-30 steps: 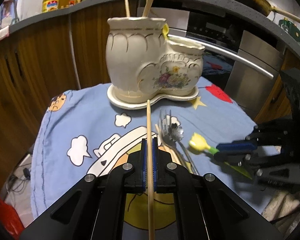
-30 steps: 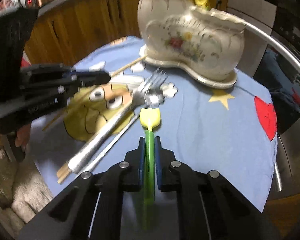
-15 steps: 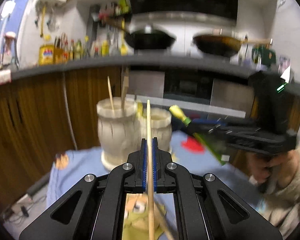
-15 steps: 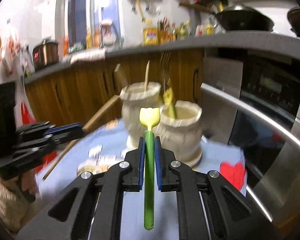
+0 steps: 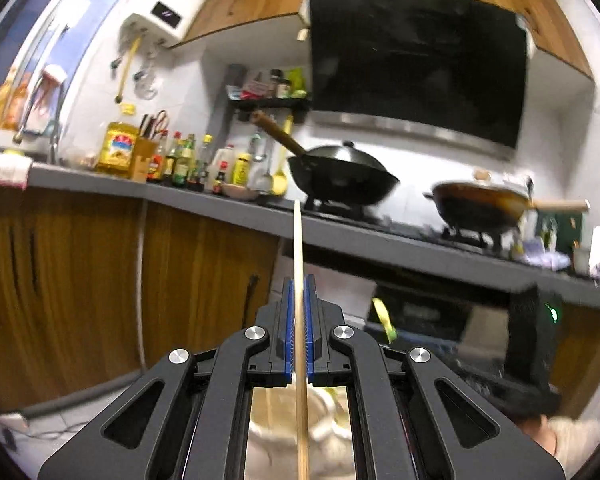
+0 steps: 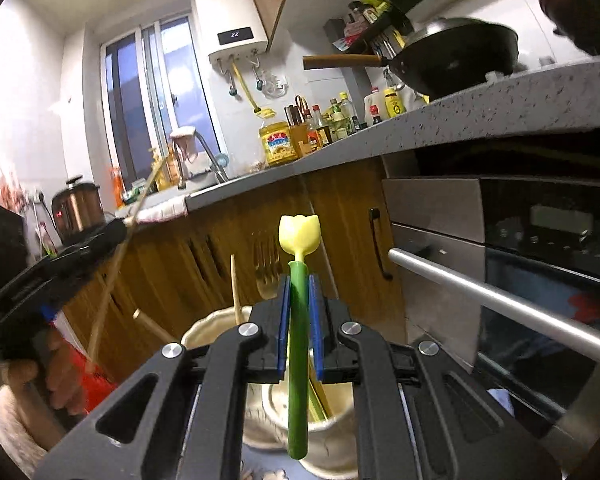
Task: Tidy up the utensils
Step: 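Lift the chopstick with the left tool while the right tool lifts the green spoon, then lower chopstick into tall cup with left tool while right tool drops green spoon in small cup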
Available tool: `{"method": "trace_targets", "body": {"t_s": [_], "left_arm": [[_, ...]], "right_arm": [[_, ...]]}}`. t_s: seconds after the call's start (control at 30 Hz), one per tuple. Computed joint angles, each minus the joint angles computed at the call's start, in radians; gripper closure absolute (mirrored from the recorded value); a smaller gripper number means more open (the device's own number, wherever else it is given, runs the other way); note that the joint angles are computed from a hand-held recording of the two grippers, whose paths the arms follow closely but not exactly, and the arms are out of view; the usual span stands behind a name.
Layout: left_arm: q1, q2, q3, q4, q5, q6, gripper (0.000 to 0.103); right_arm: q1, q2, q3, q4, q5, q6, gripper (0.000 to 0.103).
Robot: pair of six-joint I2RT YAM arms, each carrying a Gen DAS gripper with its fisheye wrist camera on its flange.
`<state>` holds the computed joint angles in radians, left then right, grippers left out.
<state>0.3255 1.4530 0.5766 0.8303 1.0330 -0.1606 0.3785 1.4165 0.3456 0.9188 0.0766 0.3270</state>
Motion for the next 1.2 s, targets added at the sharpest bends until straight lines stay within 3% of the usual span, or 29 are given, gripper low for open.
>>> {"method": "trace_targets", "body": {"t_s": [0.13, 0.2, 0.33, 0.53, 0.8, 0.93, 1.2], "left_arm": [[-0.059, 0.114, 0.087, 0.047, -0.088, -0.080, 0.098], [-0.104, 0.150, 0.113, 0.063, -0.159, -0.074, 0.098], [-0.151, 0.211, 0.146, 0.102, -0.208, -0.098, 0.098], [-0.182, 0.267, 0.113, 0.215, -0.319, -0.064, 0.098], [-0.151, 0.316, 0.092, 0.274, -0.297, -0.066, 0.098], [-0.117, 0.273, 0.031, 0.282, -0.266, -0.043, 0.098], [-0.027, 0.155, -0.098, 0.174, -0.143, 0.086, 0.098]], "right_arm": [[-0.023, 0.090, 0.042, 0.054, -0.037, 0.011, 0.093], [-0.028, 0.126, 0.062, 0.074, -0.044, 0.014, 0.093], [-0.032, 0.183, 0.086, 0.121, -0.046, 0.021, 0.094], [-0.029, 0.251, 0.098, 0.171, -0.019, 0.011, 0.094], [-0.002, 0.300, 0.098, 0.206, 0.040, -0.049, 0.094], [-0.013, 0.295, 0.068, 0.220, 0.003, -0.039, 0.094], [-0.030, 0.284, 0.004, 0.254, -0.017, -0.064, 0.094]]}}
